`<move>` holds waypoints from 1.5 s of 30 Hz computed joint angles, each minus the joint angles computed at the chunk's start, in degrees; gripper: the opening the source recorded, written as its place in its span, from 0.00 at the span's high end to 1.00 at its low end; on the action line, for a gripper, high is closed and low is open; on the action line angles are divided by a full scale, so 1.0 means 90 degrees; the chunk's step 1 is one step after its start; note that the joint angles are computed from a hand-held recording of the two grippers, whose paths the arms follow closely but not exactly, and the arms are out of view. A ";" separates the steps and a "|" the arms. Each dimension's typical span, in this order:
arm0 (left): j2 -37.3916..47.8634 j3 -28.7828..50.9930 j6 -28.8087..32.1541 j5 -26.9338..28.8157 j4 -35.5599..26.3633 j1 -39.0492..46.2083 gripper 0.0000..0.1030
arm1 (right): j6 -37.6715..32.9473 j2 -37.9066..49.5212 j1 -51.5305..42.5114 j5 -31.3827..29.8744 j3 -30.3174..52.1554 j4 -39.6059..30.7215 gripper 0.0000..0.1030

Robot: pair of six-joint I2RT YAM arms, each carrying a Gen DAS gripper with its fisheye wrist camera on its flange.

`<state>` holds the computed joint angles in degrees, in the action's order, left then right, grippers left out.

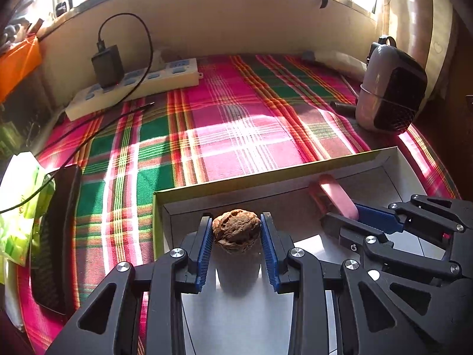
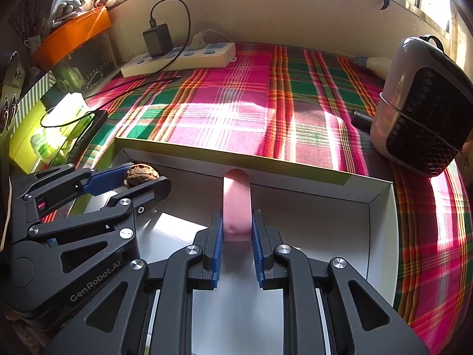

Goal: Organize objects
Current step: 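Carry the walnut in the left tool while the right tool carries the pink bar into the tray, then open the left tool to drop the walnut while the right tool releases the pink bar, then withdraw both tools from the tray toward the remaining objects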

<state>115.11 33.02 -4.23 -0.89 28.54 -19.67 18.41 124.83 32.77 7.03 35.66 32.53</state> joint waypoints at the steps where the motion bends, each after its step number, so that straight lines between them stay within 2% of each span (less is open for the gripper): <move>1: 0.0003 0.0005 -0.0005 0.0005 -0.0006 -0.0002 0.71 | -0.0012 0.0002 0.0024 0.0044 0.0010 -0.0020 0.82; 8: -0.0020 0.0009 -0.0012 -0.0018 -0.0056 0.0009 0.71 | 0.0033 0.0000 0.0073 0.0124 0.0010 -0.0059 0.82; 10: -0.0052 -0.0013 -0.0063 0.0006 -0.0057 0.0031 0.71 | 0.0049 -0.0019 0.0062 0.0092 -0.0018 -0.0050 0.79; 14: -0.0101 -0.0059 -0.0104 0.0061 -0.0053 0.0077 0.69 | 0.0116 -0.0064 0.0062 0.0136 -0.0118 0.0053 0.67; 18: -0.0209 -0.0172 -0.0168 0.0120 0.0015 0.0099 0.67 | 0.0211 -0.0141 0.0028 0.0117 -0.0234 0.0123 0.62; 32: -0.0930 -0.0968 -0.0368 -0.0069 0.0236 -0.0088 0.66 | 0.0525 -0.0502 0.0278 0.0399 -0.0777 0.0422 0.62; 39: -0.1501 -0.1643 -0.0459 -0.0189 0.0539 -0.0189 0.66 | 0.0814 -0.0731 0.0456 0.0511 -0.1264 0.0788 0.62; 42: -0.1631 -0.1879 -0.0456 -0.0502 0.0724 -0.0346 0.66 | 0.0933 -0.0862 0.0573 0.0621 -0.1467 0.0903 0.62; 45: -0.1780 -0.2101 -0.0503 -0.0438 0.0800 -0.0343 0.66 | 0.1016 -0.1024 0.0747 0.0820 -0.1731 0.1090 0.62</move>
